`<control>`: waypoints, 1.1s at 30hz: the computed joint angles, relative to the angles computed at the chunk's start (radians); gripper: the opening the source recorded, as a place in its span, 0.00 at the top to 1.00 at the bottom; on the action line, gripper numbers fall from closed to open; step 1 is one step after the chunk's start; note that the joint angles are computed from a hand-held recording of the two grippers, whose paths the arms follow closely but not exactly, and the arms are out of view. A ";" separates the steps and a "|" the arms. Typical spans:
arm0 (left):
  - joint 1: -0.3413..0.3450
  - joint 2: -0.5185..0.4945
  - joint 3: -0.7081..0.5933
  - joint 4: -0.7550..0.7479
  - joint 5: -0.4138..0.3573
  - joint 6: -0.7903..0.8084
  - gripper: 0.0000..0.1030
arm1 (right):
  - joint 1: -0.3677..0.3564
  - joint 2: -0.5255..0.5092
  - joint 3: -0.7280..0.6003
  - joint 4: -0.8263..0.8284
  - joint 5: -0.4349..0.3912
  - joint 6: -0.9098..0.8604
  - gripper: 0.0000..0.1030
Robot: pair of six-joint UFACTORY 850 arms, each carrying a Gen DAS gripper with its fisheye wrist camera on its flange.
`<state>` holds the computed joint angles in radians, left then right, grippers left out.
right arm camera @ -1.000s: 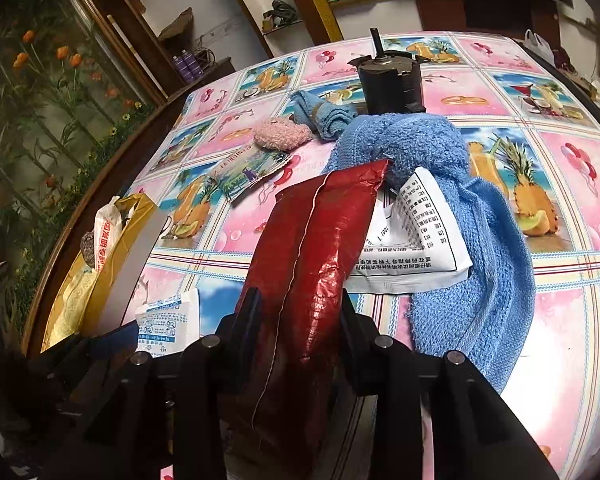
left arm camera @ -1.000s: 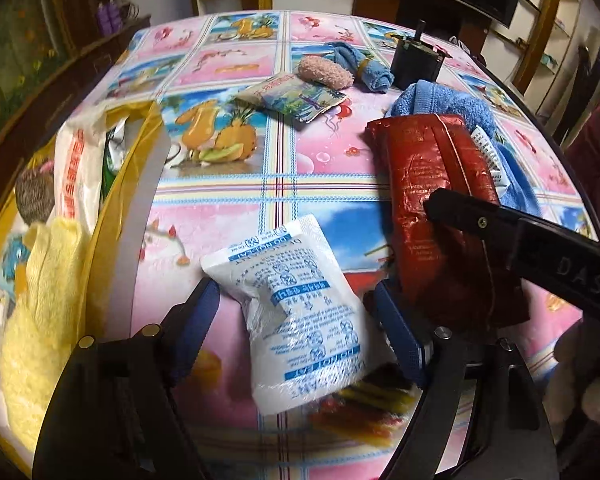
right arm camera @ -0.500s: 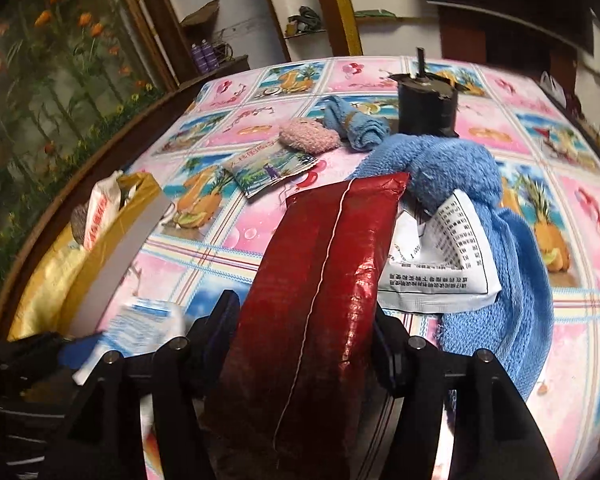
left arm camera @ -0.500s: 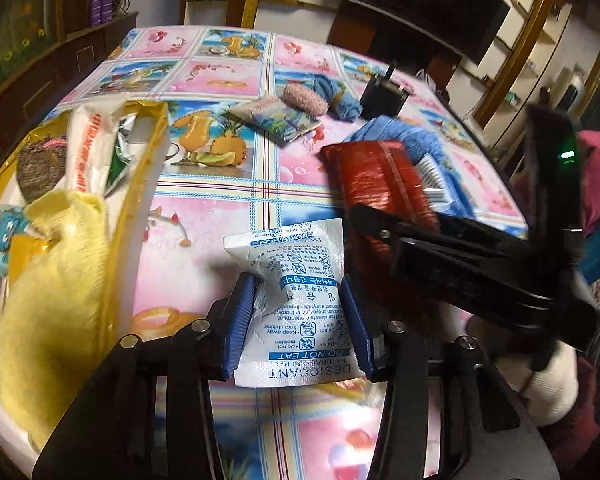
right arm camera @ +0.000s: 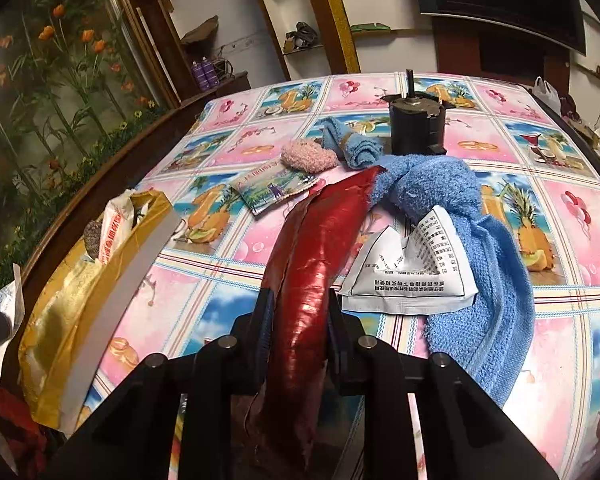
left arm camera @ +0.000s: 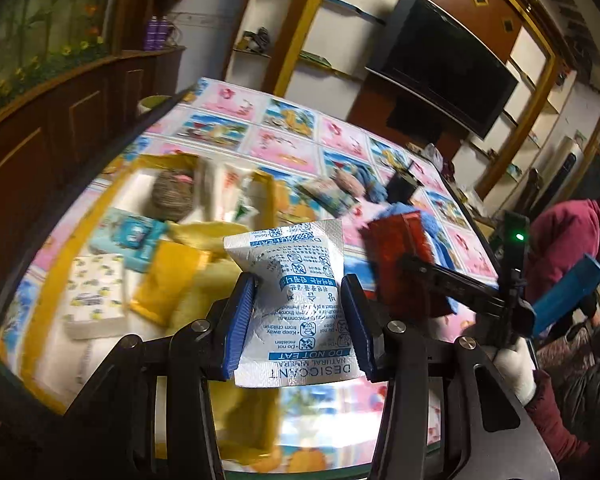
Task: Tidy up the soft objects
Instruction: 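Carry desiccant packet into box with left tool while right tool carries red bag there and releases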
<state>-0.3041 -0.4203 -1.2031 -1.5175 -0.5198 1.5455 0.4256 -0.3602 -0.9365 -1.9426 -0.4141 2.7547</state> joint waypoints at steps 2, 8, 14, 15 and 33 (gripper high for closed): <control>0.028 -0.005 -0.009 -0.009 0.003 -0.001 0.57 | 0.002 0.019 0.013 -0.048 0.001 0.064 0.80; 0.079 -0.062 -0.088 0.067 0.040 -0.097 0.57 | 0.043 0.074 0.006 -0.020 -0.041 -0.004 0.96; 0.102 -0.116 -0.155 0.138 0.012 -0.181 0.57 | 0.053 0.075 -0.060 0.106 -0.019 -0.228 0.95; 0.106 -0.117 -0.152 0.132 0.006 -0.172 0.57 | 0.048 0.065 -0.071 0.157 -0.016 -0.286 0.94; 0.113 -0.120 -0.142 0.161 -0.056 -0.191 0.57 | 0.037 -0.157 -0.240 0.862 -0.177 -1.059 0.43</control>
